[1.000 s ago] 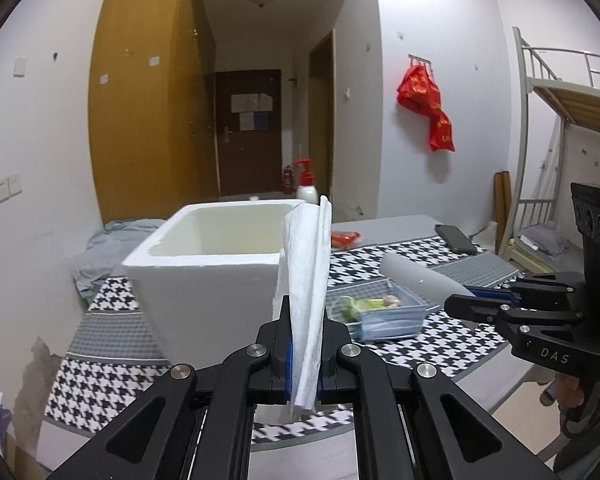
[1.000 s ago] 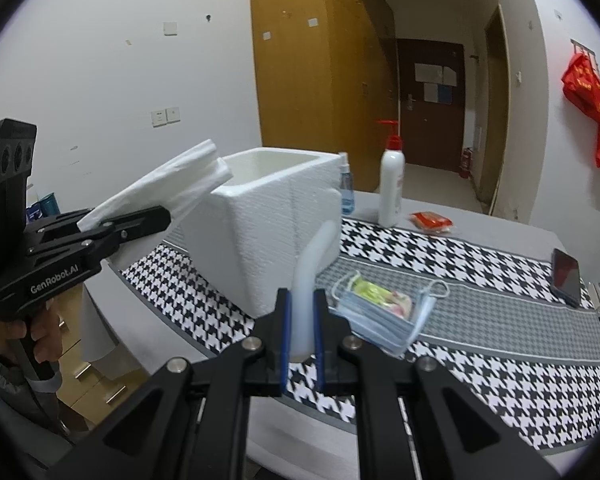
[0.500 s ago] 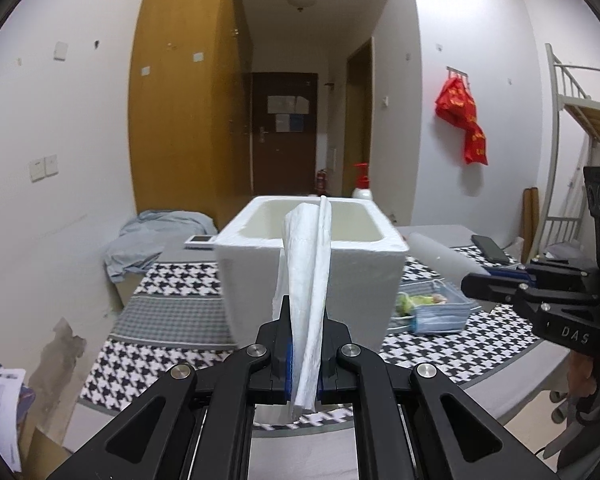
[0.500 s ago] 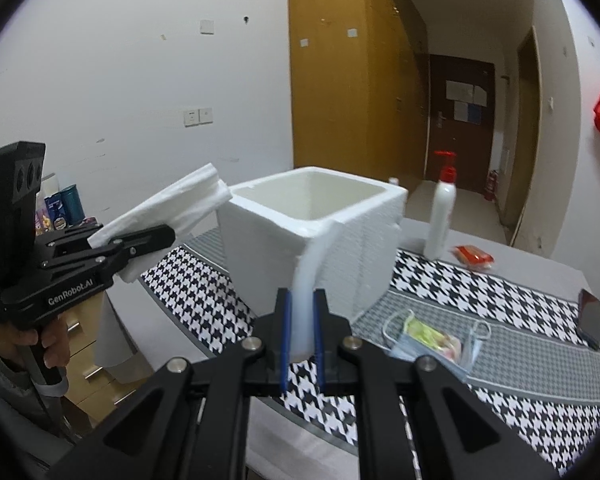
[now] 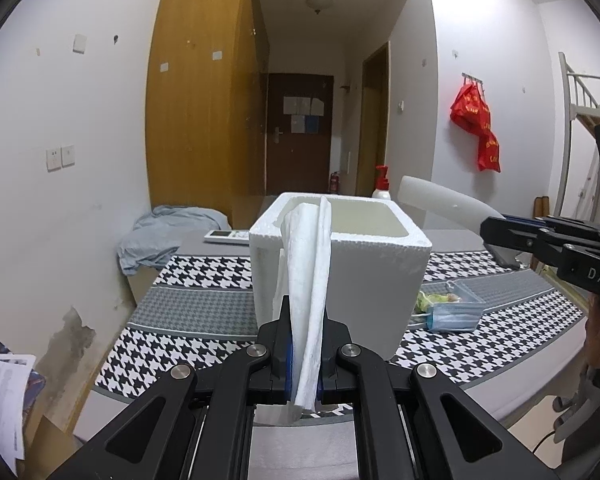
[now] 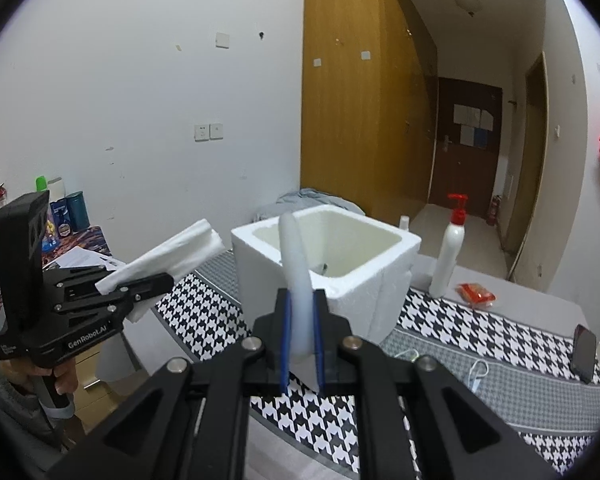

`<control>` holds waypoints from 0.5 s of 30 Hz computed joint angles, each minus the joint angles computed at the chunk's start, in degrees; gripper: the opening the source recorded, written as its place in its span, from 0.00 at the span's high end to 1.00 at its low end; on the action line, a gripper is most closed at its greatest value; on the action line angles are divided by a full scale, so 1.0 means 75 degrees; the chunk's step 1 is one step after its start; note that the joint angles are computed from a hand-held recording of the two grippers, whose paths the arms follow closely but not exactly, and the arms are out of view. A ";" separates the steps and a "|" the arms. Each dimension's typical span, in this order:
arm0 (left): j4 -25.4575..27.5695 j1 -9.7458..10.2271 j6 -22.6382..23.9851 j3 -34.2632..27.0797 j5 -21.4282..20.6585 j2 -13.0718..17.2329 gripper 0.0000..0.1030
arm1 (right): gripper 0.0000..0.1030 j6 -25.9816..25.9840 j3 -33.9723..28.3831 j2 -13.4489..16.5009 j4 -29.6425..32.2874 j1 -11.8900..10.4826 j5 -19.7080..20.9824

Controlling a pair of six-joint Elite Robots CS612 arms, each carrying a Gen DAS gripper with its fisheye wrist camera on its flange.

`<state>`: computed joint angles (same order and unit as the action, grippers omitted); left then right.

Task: Organize soft objects
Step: 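Carry the foam tube and paper towel toward the white foam box, then lower the foam tube into the white foam box and open the right gripper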

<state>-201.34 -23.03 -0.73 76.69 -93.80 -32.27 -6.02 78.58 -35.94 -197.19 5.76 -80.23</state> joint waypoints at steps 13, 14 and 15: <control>-0.0103 0.0062 -0.0181 0.0071 0.0209 -0.0027 0.93 | 0.88 -0.0070 -0.0563 0.0170 0.0242 -0.0040 0.0292; -0.0101 0.0065 -0.0196 0.0068 0.0238 -0.0026 0.93 | 0.88 -0.0073 -0.0638 0.0200 0.0309 -0.0046 0.0342; -0.0099 0.0068 -0.0208 0.0063 0.0255 -0.0024 0.93 | 0.88 -0.0074 -0.0689 0.0226 0.0332 -0.0053 0.0357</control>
